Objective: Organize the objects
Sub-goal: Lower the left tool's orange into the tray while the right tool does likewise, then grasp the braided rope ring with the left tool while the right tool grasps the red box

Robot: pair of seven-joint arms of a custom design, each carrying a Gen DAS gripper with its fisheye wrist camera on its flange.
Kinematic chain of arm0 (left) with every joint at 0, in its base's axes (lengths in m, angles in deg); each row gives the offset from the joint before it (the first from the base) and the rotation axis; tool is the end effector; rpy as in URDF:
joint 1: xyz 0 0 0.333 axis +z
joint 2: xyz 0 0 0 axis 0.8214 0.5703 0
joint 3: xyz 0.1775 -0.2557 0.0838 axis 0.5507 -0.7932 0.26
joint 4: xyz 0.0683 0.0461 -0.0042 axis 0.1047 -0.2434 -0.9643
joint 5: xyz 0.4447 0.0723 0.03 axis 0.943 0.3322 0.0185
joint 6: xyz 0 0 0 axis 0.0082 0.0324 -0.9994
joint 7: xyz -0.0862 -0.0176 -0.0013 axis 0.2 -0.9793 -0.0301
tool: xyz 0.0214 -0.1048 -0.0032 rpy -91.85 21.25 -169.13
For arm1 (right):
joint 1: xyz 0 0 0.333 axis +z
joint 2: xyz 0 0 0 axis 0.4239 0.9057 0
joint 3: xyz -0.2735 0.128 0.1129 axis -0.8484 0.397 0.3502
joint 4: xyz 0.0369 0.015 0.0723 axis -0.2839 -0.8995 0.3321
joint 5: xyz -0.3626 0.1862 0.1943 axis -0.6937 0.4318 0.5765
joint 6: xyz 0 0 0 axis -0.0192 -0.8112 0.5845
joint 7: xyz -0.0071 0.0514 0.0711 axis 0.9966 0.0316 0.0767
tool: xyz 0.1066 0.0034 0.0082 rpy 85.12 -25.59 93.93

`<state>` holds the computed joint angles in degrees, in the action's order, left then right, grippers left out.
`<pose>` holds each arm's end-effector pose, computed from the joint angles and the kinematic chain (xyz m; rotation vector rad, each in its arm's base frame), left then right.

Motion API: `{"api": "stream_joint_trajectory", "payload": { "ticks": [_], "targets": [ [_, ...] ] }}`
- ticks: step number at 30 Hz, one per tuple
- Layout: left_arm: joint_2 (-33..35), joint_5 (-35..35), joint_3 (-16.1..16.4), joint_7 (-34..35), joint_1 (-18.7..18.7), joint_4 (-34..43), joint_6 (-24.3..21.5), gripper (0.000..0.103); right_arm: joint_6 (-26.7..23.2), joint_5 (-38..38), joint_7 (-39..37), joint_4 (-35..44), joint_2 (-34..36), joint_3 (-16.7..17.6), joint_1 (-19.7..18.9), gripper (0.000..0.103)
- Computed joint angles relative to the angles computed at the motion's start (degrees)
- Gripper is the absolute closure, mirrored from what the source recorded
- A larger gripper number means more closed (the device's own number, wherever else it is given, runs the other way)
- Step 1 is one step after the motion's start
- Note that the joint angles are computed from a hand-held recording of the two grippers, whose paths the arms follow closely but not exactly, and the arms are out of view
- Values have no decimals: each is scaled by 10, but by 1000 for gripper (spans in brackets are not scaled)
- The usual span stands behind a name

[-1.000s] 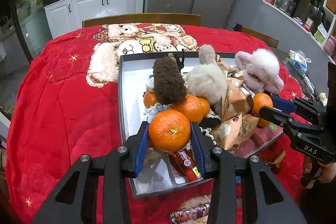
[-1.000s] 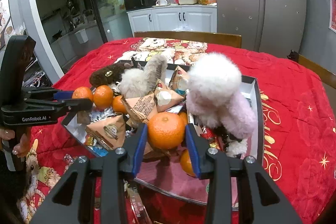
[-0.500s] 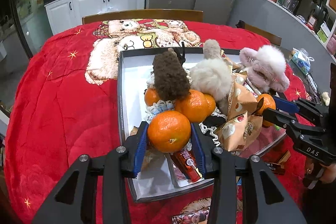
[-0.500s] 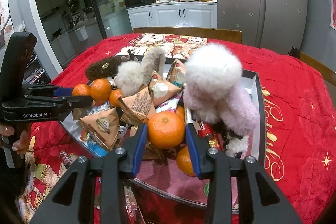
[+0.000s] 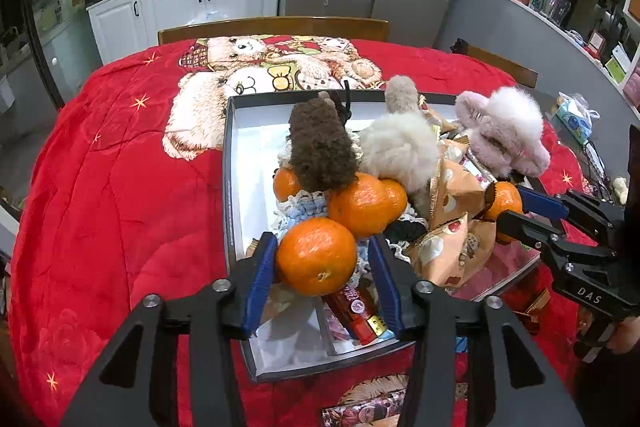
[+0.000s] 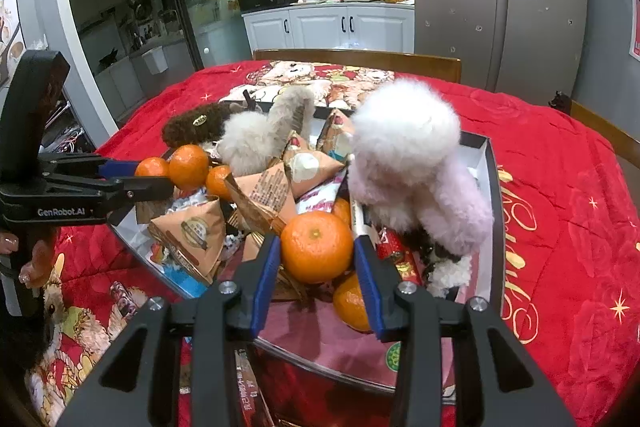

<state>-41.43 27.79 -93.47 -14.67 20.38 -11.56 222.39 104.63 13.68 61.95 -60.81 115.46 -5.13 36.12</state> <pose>0.6051 -0.5115 0.3387 -2.1023 1.6203 -0.6774 0.7803 0.3022 0.2922 -2.1974 0.8721 -0.2284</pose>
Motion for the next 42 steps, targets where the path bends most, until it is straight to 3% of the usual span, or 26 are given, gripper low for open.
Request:
{"api": "stream_joint_trajectory", "payload": {
  "ticks": [13,15,21,26,36,42],
  "targets": [
    [-4,-2,0,0,-9,12,-43,51,19,-4,7,-15,-11,0,-1,65],
    [-6,3,1,-5,-13,13,-58,41,17,-8,10,-16,-13,-3,1,65],
    [-42,30,0,-65,-5,-37,-7,32,22,3,4,-28,-23,6,-7,63],
    [-63,51,-7,-88,-6,-55,-23,32,34,29,-24,-61,-48,22,-23,63],
    [-93,70,-37,-82,-7,-90,-17,32,37,114,-112,-145,-114,41,-59,63],
    [-67,51,-48,-47,-15,-74,11,32,-3,151,-159,-176,-139,29,-61,63]
  ]
}}
